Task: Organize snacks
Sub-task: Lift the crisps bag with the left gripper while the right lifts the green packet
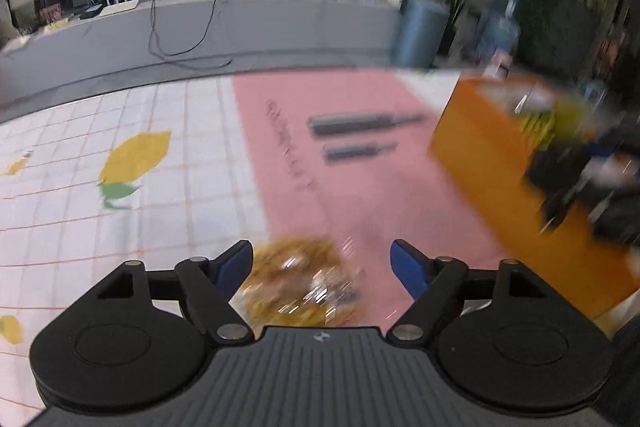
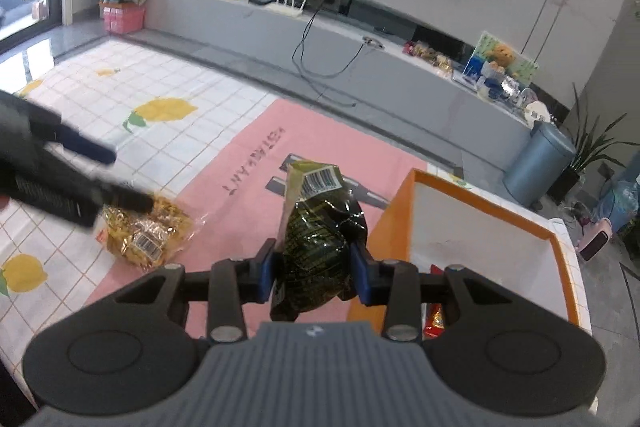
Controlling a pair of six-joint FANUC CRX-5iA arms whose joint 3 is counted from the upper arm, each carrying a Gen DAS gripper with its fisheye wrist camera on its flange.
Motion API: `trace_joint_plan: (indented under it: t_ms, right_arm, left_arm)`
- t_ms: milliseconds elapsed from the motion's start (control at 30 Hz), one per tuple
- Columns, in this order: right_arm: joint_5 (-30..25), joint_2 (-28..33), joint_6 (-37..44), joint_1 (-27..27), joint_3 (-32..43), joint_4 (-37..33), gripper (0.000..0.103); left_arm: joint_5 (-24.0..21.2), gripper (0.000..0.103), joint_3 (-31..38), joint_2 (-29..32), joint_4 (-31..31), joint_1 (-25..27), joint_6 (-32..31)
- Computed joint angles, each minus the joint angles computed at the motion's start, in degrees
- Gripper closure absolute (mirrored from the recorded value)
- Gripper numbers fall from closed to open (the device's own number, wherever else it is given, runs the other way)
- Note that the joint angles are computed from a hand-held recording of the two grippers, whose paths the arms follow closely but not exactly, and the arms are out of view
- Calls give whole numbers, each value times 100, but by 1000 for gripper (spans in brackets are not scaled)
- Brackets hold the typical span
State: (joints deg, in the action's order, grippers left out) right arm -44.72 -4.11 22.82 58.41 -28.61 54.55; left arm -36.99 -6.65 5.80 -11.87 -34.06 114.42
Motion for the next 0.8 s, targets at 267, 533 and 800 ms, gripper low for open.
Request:
trace_joint_plan:
  t_ms: [267, 533, 800]
  right_arm:
    - [441, -148, -818, -136, -402, 501, 66]
    - [771, -299, -836, -205, -586, 345, 65]
    - [799, -302, -832, -209, -624, 283, 65]
  left_arm:
    - [-1362, 0, 931, 852, -1121, -485, 911]
    - [-851, 0, 680, 941, -137, 1, 1916]
    - [-338, 20, 504, 799, -548, -106, 2381]
